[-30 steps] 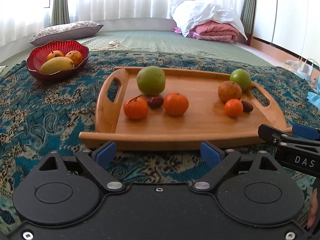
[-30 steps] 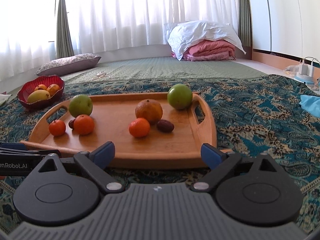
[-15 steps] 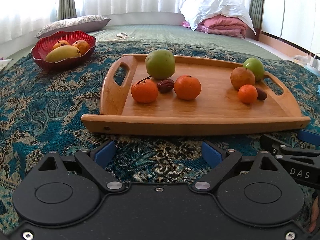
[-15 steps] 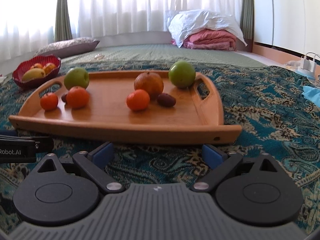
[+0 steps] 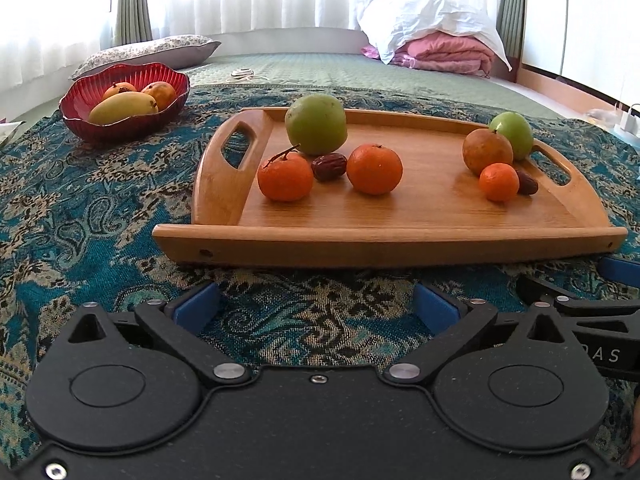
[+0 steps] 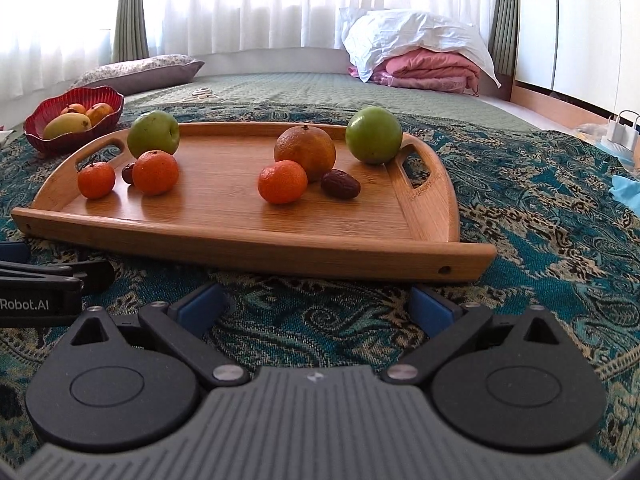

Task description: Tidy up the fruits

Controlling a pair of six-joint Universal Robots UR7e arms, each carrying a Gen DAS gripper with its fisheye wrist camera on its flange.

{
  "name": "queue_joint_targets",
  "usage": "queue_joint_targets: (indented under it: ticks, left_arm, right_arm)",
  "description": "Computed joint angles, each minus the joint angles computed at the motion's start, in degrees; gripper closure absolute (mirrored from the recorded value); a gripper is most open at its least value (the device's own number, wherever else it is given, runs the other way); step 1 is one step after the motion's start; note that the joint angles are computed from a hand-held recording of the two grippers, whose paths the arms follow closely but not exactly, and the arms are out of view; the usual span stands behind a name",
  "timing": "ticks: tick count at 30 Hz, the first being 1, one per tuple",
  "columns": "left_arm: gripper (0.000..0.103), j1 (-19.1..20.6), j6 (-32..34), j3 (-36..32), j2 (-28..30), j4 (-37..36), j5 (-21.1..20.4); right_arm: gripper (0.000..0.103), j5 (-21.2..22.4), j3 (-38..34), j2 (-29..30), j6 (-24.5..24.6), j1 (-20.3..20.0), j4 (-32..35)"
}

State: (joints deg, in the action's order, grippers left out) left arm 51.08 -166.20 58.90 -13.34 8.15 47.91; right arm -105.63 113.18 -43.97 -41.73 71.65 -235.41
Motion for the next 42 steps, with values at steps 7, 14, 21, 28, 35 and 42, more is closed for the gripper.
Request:
queue_joint_targets:
  ticks: [7, 14, 21, 28, 35, 42]
  left_arm:
    - [0.0, 0.1, 0.2, -0.1, 0.0, 0.1, 0.1]
    - [0.0, 0.1, 0.2, -0.1, 0.0, 0.2, 0.1]
    - [0.0, 0.2, 0.3, 0.2, -0.1, -0.1, 0.2]
    - [0.0, 0.1, 0.4, 0.5, -0.2, -0.4, 0.2]
    - [0.0, 0.1, 0.8, 1.2, -0.6, -1.3, 0.3]
    - [0.0, 0.1, 1.0, 1.3, -0.6, -1.5, 0.4]
  right_arm:
    - [0.0, 0.0, 0.0, 0.0, 0.0, 0.0, -0.1]
    - [0.0, 0.0, 0.0, 0.1, -0.1, 0.0, -0.2]
    - [0.0, 0.0, 0.1, 0.1, -0.3, 0.0, -0.8]
    - [0.0, 0.0, 0.1, 0.2, -0.4, 0.1, -0.9]
    - [0.0, 0.0, 0.2, 0.1, -0.3, 0.0, -0.9]
    - [0.0, 0.1, 0.2, 0.1, -0.4, 0.0, -1.0]
